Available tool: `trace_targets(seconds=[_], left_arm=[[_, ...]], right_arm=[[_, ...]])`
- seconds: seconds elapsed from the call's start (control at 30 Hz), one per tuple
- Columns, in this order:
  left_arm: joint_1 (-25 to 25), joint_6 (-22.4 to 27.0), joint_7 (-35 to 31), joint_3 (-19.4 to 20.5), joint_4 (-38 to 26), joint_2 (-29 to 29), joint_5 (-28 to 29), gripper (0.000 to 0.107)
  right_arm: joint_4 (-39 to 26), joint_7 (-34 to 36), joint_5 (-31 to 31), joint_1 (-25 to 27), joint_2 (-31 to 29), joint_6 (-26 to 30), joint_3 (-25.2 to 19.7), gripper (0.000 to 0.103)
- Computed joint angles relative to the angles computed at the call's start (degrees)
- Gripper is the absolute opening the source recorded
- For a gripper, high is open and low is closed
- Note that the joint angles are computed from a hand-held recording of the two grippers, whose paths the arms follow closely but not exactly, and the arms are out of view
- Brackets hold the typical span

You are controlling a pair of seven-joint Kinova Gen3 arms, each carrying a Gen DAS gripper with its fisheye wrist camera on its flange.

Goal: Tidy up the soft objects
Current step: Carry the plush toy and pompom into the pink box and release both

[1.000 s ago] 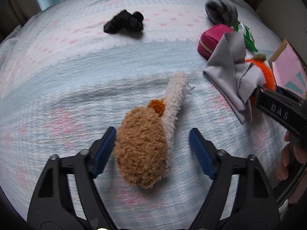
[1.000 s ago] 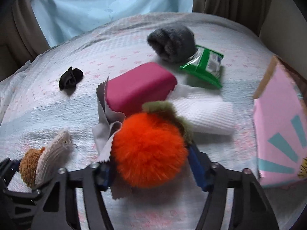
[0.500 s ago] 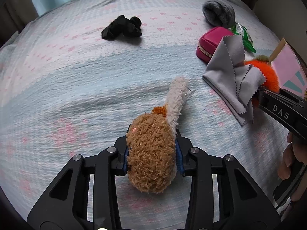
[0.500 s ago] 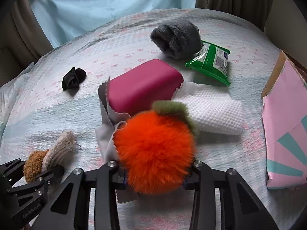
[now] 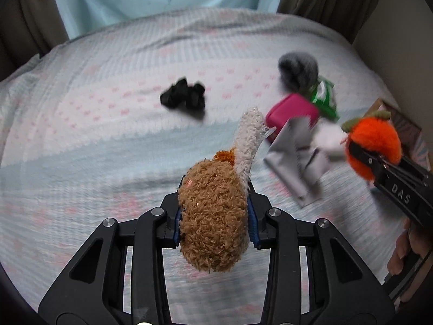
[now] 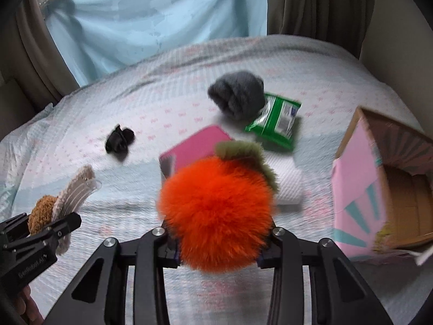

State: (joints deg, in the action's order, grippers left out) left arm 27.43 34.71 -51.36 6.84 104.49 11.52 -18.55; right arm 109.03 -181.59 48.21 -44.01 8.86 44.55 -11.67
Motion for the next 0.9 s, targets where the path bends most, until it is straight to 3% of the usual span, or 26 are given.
trace_targets(seconds=[0.23,0.43,0.67,0.83,0.9], left_arm=[[1.45,7.41,-0.64,1.37,-8.21,-3.16,-0.37,0.033],[4.02,14.06,0.66,3.21,-18.47,-2.54,-1.41,0.033],[12.36,22.23,4.19,3.41,-34.39,4.12,-4.89,0.033],[21.54,29.88,7.28,1.15,-47.66,11.75,-8.30,0.033],[23.13,33.09,8.36,3.37,-52.97,15.42,-10.53,0.033]], right_arm=[[-5.42,4.50,-3.80,0.69,-6.43,10.60,-3.11,0.035],[-9.79,9.11,-6.48,3.92,-11.82,18.21,-5.98,0.035],[-11.06,18.35,-11.37,10.36,-19.20,21.50,-6.36,0.035],[-9.52,28.60,-18.85,13.71,-25.99,20.96,-0.44,0.035],[-8.65,31.57,-20.55,15.96,-27.72,21.13,0.75,0.035]])
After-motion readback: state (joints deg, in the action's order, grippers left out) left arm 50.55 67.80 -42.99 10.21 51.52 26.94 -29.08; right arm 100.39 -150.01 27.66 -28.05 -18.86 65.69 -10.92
